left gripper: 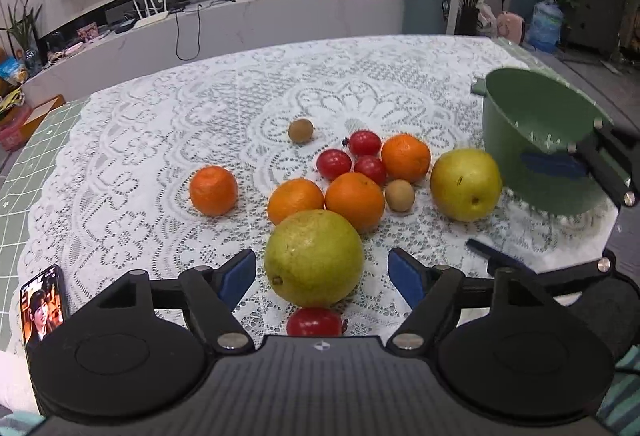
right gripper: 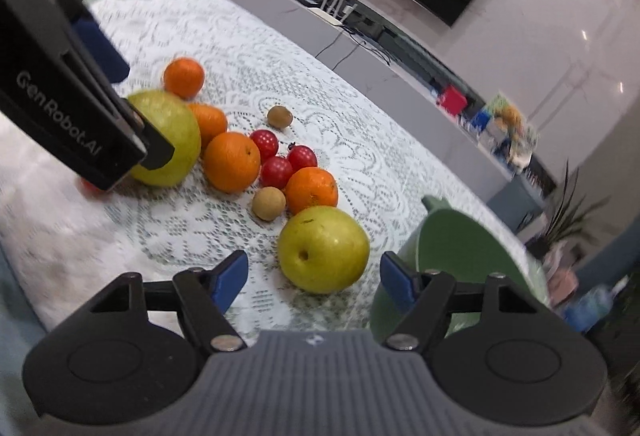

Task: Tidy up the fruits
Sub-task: 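Grasp the large green-yellow pomelo with the left gripper while the right gripper grasps the yellow pear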

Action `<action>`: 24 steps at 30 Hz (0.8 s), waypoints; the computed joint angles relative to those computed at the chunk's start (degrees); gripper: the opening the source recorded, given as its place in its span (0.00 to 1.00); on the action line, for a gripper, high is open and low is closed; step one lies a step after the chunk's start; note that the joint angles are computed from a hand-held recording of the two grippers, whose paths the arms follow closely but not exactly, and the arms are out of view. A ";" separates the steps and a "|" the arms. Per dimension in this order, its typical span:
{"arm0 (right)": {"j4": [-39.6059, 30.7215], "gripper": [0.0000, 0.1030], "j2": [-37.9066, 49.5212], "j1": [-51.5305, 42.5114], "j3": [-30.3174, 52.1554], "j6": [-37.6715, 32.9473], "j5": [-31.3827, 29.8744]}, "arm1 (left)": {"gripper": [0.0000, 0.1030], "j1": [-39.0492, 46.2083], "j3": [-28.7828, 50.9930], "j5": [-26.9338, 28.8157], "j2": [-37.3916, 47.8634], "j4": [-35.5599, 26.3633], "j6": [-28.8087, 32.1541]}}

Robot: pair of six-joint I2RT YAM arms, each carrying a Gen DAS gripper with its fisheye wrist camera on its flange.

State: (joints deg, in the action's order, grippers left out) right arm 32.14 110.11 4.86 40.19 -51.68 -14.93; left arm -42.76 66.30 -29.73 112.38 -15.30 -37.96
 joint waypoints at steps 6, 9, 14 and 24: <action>0.80 0.68 4.06 1.81 3.45 -5.40 1.65 | 0.86 1.88 1.87 1.93 2.50 -1.30 -0.10; 0.12 0.68 5.72 2.53 5.41 -6.07 2.84 | 0.86 2.55 2.37 2.59 3.19 -1.33 0.03; -0.38 0.68 7.24 3.09 7.32 -6.51 4.01 | 0.86 3.54 3.15 4.10 4.55 -1.07 0.14; -1.62 0.60 9.23 3.37 9.67 -6.47 5.62 | 0.78 4.33 4.57 6.20 6.22 -1.54 0.68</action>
